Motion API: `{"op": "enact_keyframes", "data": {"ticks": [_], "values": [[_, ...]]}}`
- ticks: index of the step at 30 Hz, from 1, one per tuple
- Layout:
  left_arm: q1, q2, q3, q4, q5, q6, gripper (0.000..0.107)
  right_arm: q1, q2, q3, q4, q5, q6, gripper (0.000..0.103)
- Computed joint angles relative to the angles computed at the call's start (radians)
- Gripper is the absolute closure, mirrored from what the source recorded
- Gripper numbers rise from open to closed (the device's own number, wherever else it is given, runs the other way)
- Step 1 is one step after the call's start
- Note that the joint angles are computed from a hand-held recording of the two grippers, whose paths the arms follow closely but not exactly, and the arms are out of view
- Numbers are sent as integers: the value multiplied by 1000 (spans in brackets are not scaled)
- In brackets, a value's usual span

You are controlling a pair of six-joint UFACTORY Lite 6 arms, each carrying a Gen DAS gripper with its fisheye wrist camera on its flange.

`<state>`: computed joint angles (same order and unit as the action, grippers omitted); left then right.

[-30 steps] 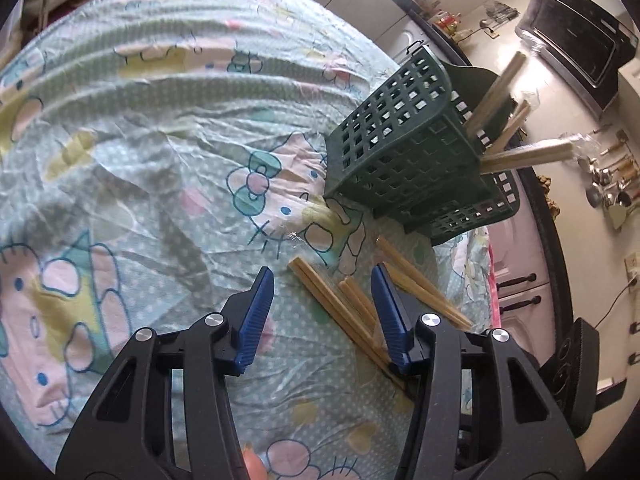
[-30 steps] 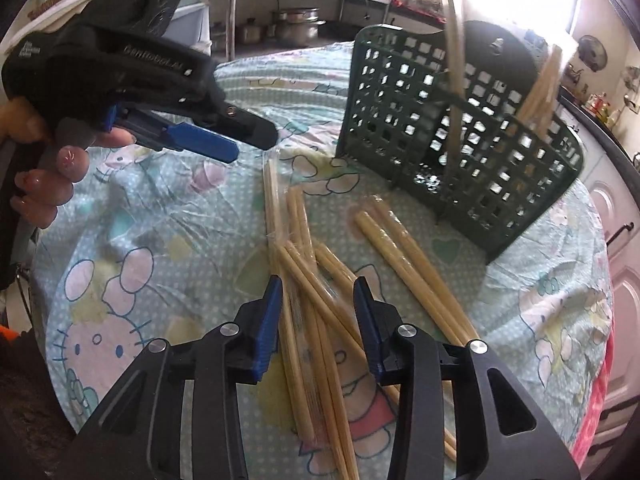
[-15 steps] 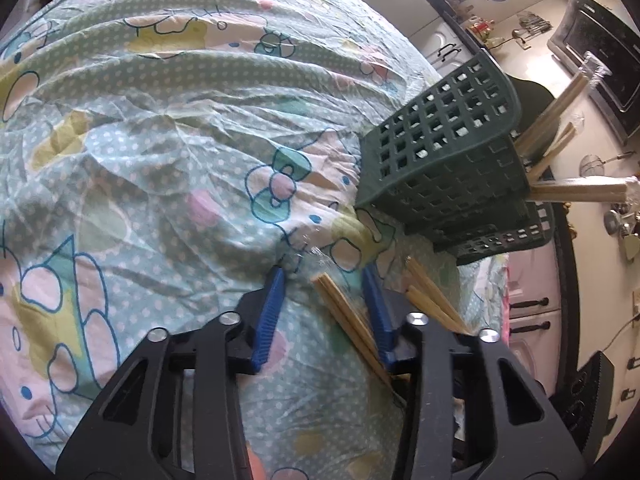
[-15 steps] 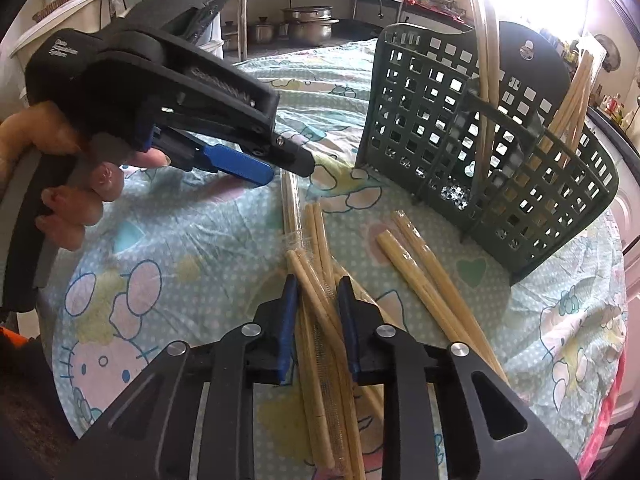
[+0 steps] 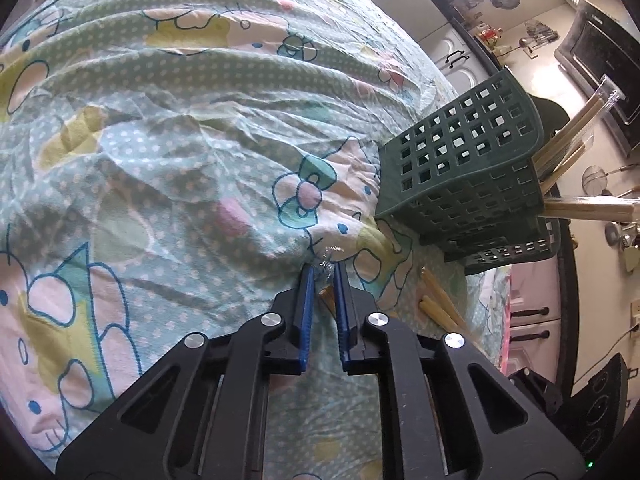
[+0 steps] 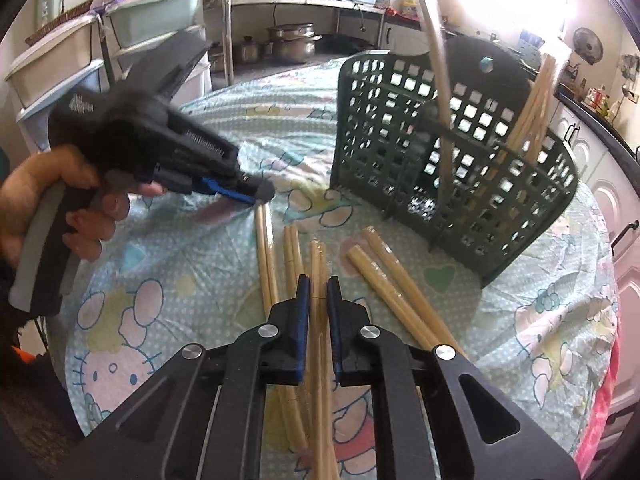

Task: Organize utensils
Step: 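Lower the left tool to the chopsticks beside the caddy and close on one, then lift the wooden chopstick upright with the left tool above the caddy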

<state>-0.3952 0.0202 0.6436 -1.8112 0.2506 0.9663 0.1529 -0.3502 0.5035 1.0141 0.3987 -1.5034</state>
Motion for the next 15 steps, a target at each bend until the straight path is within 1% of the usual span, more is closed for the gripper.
{"op": "enact_keyframes", "data": {"ticks": [5,7,9,12,15], "values": [[13,-58,-66,-107,19,106,105,-49,-67,-3,-21,55,27,94],[21,-94,-98,-119,23,117,105,-69,-89,-10,-13,72,25,94],[21,-129,-121,-122,19,120,105,-94,-105,-8,-13,96,28,94],[31,-195,-161,-98,14,104,105,-100,-120,-13,-3,99,35,94],[34,-274,-193,-49,1,54,105,-120,-143,-14,7,112,37,94]]}}
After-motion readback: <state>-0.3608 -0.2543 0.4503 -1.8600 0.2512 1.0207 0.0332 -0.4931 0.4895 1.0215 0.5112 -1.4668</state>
